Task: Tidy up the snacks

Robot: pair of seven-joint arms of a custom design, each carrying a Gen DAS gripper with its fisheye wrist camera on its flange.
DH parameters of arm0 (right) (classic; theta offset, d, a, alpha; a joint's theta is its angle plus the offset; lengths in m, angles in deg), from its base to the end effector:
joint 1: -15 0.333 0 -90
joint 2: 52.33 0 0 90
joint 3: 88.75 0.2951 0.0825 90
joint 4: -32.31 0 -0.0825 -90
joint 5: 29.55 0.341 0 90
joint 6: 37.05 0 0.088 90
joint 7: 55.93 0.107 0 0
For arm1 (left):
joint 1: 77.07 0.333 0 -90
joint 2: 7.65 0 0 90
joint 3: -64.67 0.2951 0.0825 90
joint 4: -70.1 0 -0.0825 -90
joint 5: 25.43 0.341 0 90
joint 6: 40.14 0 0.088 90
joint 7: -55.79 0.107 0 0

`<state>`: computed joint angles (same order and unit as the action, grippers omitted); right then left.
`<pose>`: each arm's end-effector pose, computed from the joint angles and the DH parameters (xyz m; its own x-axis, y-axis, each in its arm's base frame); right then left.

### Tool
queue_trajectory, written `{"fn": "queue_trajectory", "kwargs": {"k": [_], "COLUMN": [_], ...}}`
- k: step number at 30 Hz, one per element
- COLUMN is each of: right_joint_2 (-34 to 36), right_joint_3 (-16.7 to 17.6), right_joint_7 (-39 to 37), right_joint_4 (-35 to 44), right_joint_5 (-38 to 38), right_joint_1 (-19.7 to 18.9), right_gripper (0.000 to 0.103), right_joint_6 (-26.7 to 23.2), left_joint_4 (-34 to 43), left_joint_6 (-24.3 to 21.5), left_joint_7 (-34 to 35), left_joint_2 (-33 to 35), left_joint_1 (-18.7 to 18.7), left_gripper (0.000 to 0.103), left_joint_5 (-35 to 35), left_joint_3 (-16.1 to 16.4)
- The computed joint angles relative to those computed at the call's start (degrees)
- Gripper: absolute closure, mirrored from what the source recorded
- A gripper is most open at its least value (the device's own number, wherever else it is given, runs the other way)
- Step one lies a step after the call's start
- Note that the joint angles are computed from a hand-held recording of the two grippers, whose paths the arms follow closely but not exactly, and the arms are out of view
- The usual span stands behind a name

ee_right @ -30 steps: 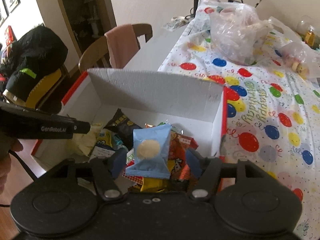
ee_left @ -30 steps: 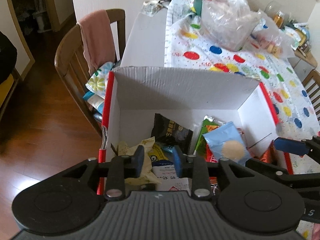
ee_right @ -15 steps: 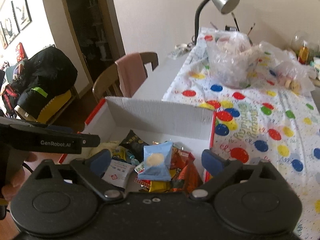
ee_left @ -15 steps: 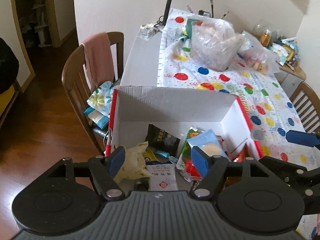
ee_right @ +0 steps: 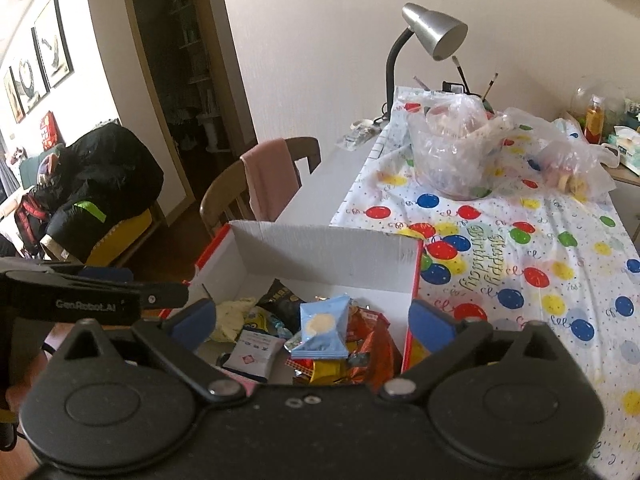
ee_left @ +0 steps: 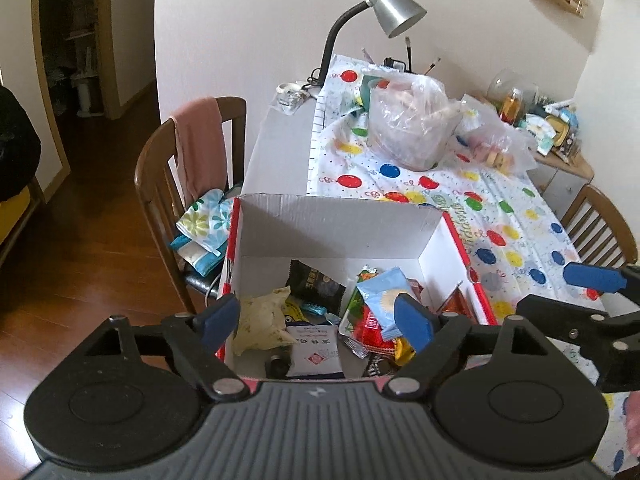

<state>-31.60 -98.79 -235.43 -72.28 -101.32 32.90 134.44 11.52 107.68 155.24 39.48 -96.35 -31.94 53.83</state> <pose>0.5997 0.1622 0.3983 -0.1604 -0.9801 -0.1171 -0.5769 0.1893 -0.7946 0.6860 -0.3253 0.4454 -0.5249 -0.8404 0.1349 -0.6632 0.3045 -0.6837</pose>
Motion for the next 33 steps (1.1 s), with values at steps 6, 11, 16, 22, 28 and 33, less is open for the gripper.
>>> {"fn": "queue_trajectory", "kwargs": {"k": [6,11,16,22,28,33], "right_joint_2": [-0.8,-2.1,-3.0,-3.0,-2.5,-2.3], "right_joint_3": [-0.5,0.3,2.1,3.8,3.9,3.6], "right_joint_7": [6.0,12.6,16.1,17.0,15.8,19.5], "right_joint_4": [-0.9,-1.5,-1.9,-1.6,-1.7,-1.5], "right_joint_5": [-4.3,-10.2,-13.2,-14.9,-13.6,-16.3], "right_joint_1": [0.7,0.4,-1.3,-2.8,-3.0,-2.9], "right_gripper": [0.0,0.0,0.0,0.0,0.0,0.0], "right_joint_6": [1.5,1.0,1.1,1.2,1.8,2.3], "left_joint_4": [-10.2,-14.9,-17.0,-19.0,-19.6,-19.8], "left_joint_6": [6.0,8.8,10.5,13.4,14.0,13.7], "left_joint_7": [2.1,2.5,1.6,-0.6,-1.4,-2.1], "left_joint_2": [-5.9,-8.7,-10.0,-11.2,-11.5,-11.7], "left_joint_1": [1.8,1.7,1.1,0.1,0.1,-0.2], "left_gripper": [0.001,0.0,0.0,0.0,0.0,0.0], "left_joint_5": [-2.6,-3.6,-2.9,-1.1,-0.3,0.8], "left_joint_3": [-2.1,-2.0,-0.9,0.6,0.7,1.3]}}
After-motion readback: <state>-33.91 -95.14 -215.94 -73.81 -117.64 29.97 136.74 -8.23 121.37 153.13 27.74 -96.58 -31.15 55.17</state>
